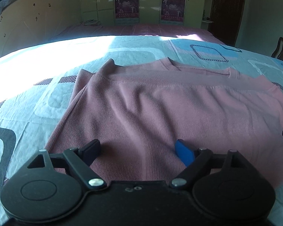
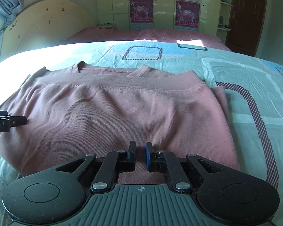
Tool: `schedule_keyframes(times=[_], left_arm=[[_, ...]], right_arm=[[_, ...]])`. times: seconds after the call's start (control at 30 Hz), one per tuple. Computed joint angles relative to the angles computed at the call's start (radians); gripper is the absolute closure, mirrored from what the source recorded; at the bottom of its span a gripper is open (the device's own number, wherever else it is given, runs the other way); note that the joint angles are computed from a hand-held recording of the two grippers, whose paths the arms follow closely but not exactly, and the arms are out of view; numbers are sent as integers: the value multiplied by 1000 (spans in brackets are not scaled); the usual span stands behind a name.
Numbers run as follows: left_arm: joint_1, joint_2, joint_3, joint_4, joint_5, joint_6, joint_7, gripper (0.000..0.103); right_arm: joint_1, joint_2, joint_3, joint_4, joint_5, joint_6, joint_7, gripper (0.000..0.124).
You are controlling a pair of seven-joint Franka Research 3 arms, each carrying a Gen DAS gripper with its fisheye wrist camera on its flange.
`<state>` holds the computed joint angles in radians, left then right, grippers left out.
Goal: Fold small clothes
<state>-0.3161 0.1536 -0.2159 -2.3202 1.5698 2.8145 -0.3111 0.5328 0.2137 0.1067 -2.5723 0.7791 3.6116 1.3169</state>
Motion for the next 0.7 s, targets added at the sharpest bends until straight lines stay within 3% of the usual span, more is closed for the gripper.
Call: schedule_keyframes(times=[0.03, 0.07, 0.1, 0.13, 0.2, 0.33, 0.5, 0.57, 0.7], left_arm=[[0, -1, 1, -2, 2, 2, -3, 15], [2, -2, 1, -3, 5, 4, -6, 14], [4, -3, 2, -5, 8, 10, -9, 13], [6, -5, 3, -6, 12, 15, -9, 13], [11, -11, 5, -12, 18, 26, 3, 13], [30, -26, 11, -28, 31, 62, 25, 13], [55, -44, 14, -56, 85, 100, -24, 11], [63, -54, 11, -65, 74, 110, -2, 11], [75, -74, 11, -83, 11, 134, 61, 13]], right_arm=[[16, -5, -8, -2, 37, 1, -20, 108], [39, -4, -17, 2, 96, 7, -55, 84], [55, 1, -21, 8, 148, 9, -84, 73], [54, 1, -17, 5, 167, -1, -91, 71], [49, -5, -4, -18, 185, 22, -68, 71], [83, -2, 5, 4, 393, 70, -173, 71], [80, -4, 47, 74, 671, 65, -403, 71], [70, -22, 76, 58, 637, 85, -346, 71], [81, -10, 114, 113, 672, 103, -401, 71]])
